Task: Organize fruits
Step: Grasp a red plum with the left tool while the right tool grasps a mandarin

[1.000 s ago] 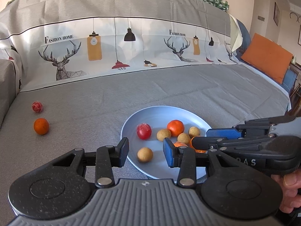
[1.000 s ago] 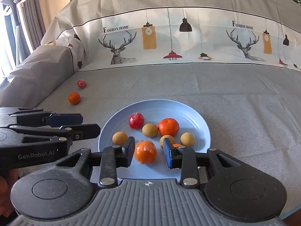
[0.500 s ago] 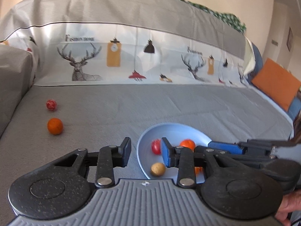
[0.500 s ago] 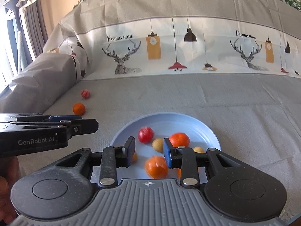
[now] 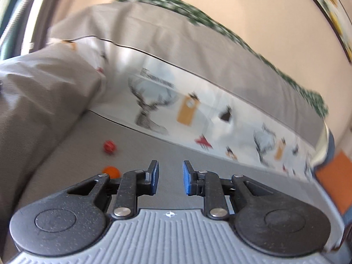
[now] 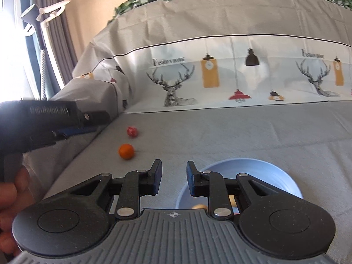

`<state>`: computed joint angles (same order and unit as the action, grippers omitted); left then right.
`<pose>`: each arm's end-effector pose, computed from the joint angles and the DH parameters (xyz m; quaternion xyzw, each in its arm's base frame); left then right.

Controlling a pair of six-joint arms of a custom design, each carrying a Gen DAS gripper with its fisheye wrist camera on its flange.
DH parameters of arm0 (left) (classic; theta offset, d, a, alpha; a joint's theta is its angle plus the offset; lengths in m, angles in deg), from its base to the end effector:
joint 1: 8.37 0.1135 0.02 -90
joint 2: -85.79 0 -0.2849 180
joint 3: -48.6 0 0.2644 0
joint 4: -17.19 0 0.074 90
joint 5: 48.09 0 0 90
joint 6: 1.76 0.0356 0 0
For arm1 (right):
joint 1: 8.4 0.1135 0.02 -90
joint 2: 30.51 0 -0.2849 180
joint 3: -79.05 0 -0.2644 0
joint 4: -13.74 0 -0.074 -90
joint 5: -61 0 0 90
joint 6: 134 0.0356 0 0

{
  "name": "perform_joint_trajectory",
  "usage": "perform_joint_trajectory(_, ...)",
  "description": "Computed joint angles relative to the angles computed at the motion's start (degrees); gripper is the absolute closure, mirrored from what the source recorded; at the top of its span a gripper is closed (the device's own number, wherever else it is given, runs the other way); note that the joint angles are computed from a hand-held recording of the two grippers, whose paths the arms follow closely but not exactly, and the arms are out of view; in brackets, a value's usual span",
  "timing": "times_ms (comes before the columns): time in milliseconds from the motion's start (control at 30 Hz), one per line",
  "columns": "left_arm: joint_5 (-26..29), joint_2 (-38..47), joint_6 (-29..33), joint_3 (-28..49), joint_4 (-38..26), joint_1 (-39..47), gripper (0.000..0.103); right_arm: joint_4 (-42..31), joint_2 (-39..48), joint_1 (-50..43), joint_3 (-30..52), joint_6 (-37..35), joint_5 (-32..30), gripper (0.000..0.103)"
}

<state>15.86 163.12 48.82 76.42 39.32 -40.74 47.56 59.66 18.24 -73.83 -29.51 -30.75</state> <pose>0.1970 -0.1063 0.1416 -0.1681 0.8236 -0.1409 0.5230 0.2107 0.1069 0.1092 -0.0990 0.8569 0.1900 0.4689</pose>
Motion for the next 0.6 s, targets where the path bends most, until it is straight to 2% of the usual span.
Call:
perform_joint_trajectory(200, 13.4, -5.1, -4.1, -1.6, -2.9, 14.7, 0.078, 1.3, 5.9, 3.3, 5.6, 0.0, 0.4, 0.077)
perform_joint_trajectory(333, 17.2, -7.5, -3.8, -1.6, -5.0, 19.0, 0.078, 1.6, 11.3, 5.3, 11.0, 0.2, -0.9, 0.077)
perform_joint_trajectory(400, 17.4, -8.2, -3.5, -1.4, -6.0, 19.8, 0.078, 1.4, 14.5, 6.5, 14.4, 0.0, -0.9, 0.077)
perform_joint_trajectory(500, 14.5, -9.1, -4.2, -0.8, -8.1, 19.9, 0.078, -0.1, 19.3, 7.9, 19.9, 0.3, -1.6, 0.075)
perform_joint_trajectory(533, 13.3, -9.3, -4.8, -0.7, -8.7, 19.9, 0.078, -0.6, 20.9, 8.5, 21.8, 0.0, -1.2, 0.07)
perform_joint_trajectory(567, 12.7, -9.3, -5.3, -0.4, -9.3, 20.1, 0.078, -1.5, 22.6, 9.1, 23.9, -0.8, -0.4, 0.059)
perform_joint_trajectory(600, 12.0, -9.3, -5.8, -0.2, -9.9, 20.3, 0.078, -2.5, 24.3, 9.7, 26.0, -1.4, 0.4, 0.054)
